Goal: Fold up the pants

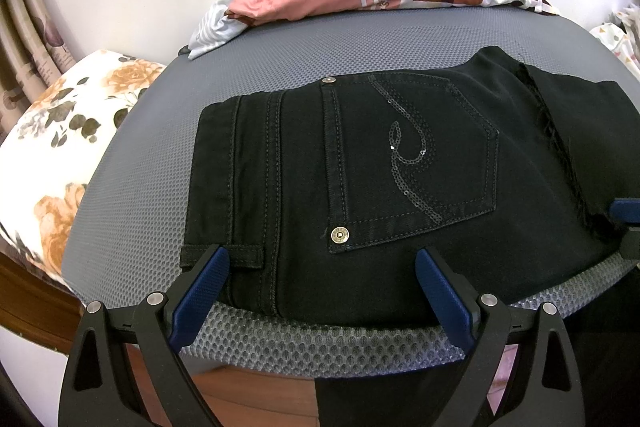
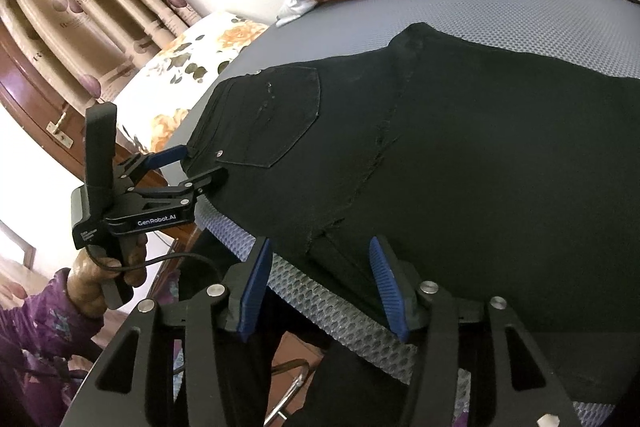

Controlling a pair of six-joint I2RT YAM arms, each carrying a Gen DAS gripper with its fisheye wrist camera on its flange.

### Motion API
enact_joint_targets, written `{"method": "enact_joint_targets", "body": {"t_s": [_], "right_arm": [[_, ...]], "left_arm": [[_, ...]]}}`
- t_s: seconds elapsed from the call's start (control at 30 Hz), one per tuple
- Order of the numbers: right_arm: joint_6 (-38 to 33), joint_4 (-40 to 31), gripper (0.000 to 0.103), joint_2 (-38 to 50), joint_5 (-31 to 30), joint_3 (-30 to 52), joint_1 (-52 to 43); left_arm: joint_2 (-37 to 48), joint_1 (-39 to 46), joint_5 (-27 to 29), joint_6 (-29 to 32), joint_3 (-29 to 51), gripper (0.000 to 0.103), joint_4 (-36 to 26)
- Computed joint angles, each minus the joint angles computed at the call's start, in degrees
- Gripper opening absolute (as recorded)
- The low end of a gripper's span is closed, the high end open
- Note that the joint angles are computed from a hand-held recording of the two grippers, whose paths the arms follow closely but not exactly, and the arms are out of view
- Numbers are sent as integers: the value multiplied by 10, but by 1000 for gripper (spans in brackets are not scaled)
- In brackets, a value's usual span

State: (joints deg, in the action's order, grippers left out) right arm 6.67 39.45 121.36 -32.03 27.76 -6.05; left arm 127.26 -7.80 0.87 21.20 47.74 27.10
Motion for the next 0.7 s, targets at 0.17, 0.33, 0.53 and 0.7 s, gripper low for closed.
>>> {"method": "enact_joint_targets", "body": {"t_s": [0.17, 0.33, 0.53, 0.7], "right_arm": [[1, 9, 52, 2, 3, -4, 5], [4, 28, 54, -2, 24, -14, 20], [76, 133, 53, 13, -78, -45, -69], [125, 153, 26, 37, -84, -38, -134]], "left_arm": [[0, -1, -1, 0, 1, 94, -2], [-2, -2, -1, -1, 2, 94, -5], [-2, 5, 7, -4, 2, 94, -7], [-10, 28, 39, -20, 15, 94, -40]]}}
